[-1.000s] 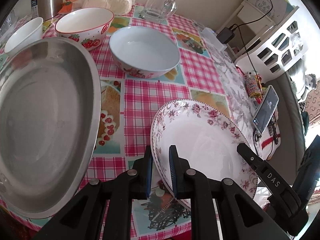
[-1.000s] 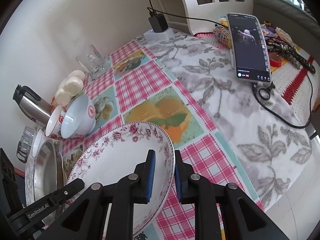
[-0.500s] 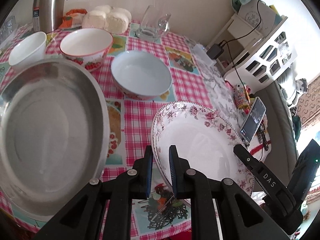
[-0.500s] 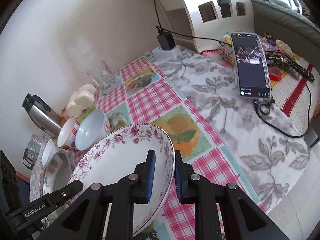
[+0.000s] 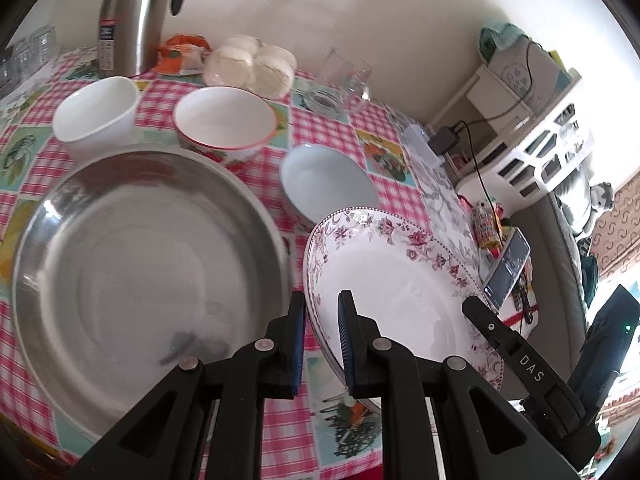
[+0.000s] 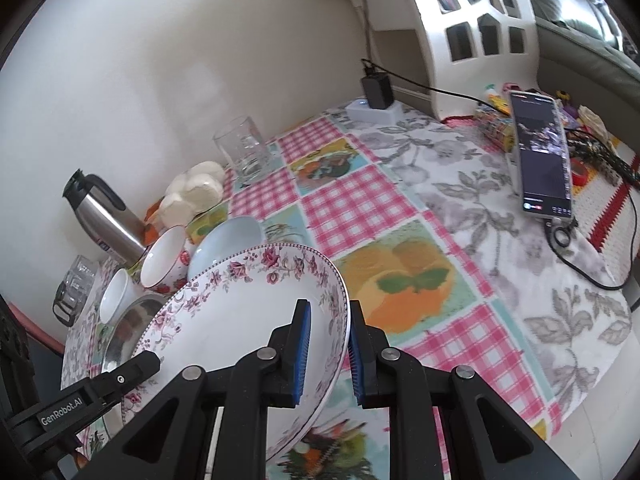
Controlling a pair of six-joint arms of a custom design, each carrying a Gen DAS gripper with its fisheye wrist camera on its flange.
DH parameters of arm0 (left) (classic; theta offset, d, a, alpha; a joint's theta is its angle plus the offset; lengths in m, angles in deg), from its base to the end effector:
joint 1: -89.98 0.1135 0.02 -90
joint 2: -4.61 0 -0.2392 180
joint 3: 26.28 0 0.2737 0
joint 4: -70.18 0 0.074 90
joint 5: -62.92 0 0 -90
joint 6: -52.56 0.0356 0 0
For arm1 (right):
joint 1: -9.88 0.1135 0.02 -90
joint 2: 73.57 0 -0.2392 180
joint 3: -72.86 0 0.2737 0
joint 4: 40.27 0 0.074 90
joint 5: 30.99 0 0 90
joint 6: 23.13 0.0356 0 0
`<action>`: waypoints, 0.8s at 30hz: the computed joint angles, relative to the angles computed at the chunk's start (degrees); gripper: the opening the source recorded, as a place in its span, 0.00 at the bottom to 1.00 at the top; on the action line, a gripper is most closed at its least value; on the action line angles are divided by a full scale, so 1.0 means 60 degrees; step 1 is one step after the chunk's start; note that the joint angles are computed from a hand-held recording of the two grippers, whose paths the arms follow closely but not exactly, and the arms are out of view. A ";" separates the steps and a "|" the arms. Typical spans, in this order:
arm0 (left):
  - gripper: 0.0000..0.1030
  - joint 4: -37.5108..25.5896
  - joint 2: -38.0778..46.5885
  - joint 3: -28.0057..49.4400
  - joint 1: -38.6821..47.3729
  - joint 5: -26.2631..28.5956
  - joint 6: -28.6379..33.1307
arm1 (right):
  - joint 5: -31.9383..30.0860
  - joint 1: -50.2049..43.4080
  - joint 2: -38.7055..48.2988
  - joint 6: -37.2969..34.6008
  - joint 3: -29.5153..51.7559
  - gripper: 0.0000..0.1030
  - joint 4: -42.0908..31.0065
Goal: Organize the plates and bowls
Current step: 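Lift the rose-rimmed plate with the right gripper and carry it over the steel basin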
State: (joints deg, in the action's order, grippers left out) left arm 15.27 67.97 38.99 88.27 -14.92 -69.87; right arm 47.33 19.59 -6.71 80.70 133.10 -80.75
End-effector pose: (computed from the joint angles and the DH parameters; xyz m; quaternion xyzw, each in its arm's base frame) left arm 0.2514 -0.0150 0.2495 -0.2174 0.9182 -0.1886 0.2721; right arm 0.2669 0.0530 0.2222 -0.0039 0.9266 0.1669 0.3368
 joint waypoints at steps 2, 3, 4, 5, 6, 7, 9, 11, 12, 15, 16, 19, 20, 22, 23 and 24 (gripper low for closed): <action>0.16 -0.0112 -0.0150 -0.0066 0.0396 0.0169 0.0175 | 0.0218 0.0418 0.0070 0.0159 0.0087 0.18 0.0005; 0.16 -0.0160 -0.0227 -0.0103 0.0561 0.0236 0.0249 | 0.0286 0.0567 0.0098 0.0211 0.0120 0.18 0.0010; 0.16 -0.0236 -0.0336 -0.0150 0.0798 0.0328 0.0369 | 0.0363 0.0728 0.0130 0.0266 0.0152 0.18 0.0019; 0.16 -0.0278 -0.0397 -0.0182 0.0951 0.0392 0.0453 | 0.0488 0.0971 0.0168 0.0356 0.0201 0.18 0.0025; 0.16 -0.0333 -0.0474 -0.0222 0.1164 0.0475 0.0556 | 0.0578 0.1141 0.0190 0.0420 0.0231 0.18 0.0025; 0.16 -0.0387 -0.0544 -0.0254 0.1340 0.0544 0.0634 | 0.0683 0.1347 0.0230 0.0496 0.0278 0.18 0.0027; 0.16 -0.0524 -0.0709 -0.0343 0.1793 0.0723 0.0848 | 0.0866 0.1715 0.0330 0.0623 0.0372 0.18 0.0032; 0.16 -0.0613 -0.0759 -0.0379 0.2196 0.0885 0.1028 | 0.1095 0.2127 0.0458 0.0748 0.0490 0.18 0.0017; 0.16 -0.0639 -0.0788 -0.0405 0.2370 0.0984 0.1113 | 0.1193 0.2290 0.0520 0.0812 0.0541 0.18 0.0013; 0.16 -0.0800 -0.0831 -0.0440 0.2996 0.1211 0.1455 | 0.1414 0.2786 0.0780 0.1043 0.0736 0.18 0.0005; 0.16 -0.0850 -0.0843 -0.0453 0.3193 0.1275 0.1570 | 0.1489 0.2975 0.0896 0.1120 0.0816 0.18 0.0008; 0.16 -0.1009 -0.0814 -0.0471 0.3888 0.1534 0.1961 | 0.1704 0.3455 0.1257 0.1268 0.1064 0.18 0.0012; 0.16 -0.1066 -0.0794 -0.0477 0.4125 0.1623 0.2094 | 0.1768 0.3650 0.1412 0.1316 0.1165 0.18 0.0013; 0.16 -0.1197 -0.0723 -0.0475 0.4626 0.1806 0.2376 | 0.1914 0.3981 0.1662 0.1371 0.1332 0.18 -0.0009; 0.16 -0.1244 -0.0698 -0.0471 0.4774 0.1853 0.2482 | 0.1972 0.4103 0.1790 0.1380 0.1412 0.18 -0.0016; 0.16 -0.1304 -0.0651 -0.0461 0.4948 0.1883 0.2609 | 0.2042 0.4257 0.1942 0.1399 0.1506 0.18 -0.0033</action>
